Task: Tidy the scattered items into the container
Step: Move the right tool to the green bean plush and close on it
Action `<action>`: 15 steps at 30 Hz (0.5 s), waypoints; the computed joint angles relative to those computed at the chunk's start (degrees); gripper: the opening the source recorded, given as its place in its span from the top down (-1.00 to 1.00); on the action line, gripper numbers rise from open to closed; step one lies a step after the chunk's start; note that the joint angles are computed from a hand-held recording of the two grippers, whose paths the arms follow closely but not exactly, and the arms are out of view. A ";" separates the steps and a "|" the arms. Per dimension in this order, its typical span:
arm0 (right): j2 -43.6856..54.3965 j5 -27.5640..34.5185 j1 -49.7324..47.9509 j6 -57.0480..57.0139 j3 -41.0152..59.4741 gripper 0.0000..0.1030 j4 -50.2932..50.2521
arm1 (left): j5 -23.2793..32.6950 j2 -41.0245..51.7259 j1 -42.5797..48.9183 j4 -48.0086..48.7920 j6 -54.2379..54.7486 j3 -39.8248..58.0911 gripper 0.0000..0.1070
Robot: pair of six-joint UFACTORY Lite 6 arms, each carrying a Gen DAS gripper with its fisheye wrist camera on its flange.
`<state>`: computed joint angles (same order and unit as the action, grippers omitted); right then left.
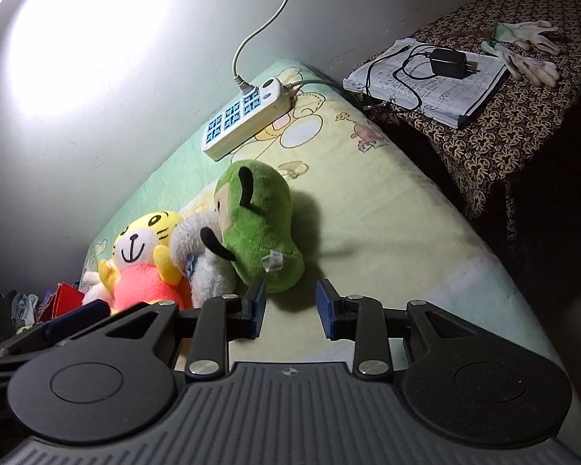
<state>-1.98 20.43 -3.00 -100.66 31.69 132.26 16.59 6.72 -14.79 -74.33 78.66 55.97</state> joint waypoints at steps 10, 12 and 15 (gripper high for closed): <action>13.18 8.39 -9.31 16.41 16.33 0.33 -25.43 | 7.22 18.50 0.37 -3.47 -0.76 17.80 -0.85; 15.52 9.19 -10.05 17.15 18.71 0.26 -27.21 | 10.21 21.45 1.24 -1.35 -4.17 21.35 -0.85; 19.74 11.53 -11.43 20.24 21.88 0.26 -29.96 | 13.43 25.47 2.00 0.52 -9.14 26.04 -0.84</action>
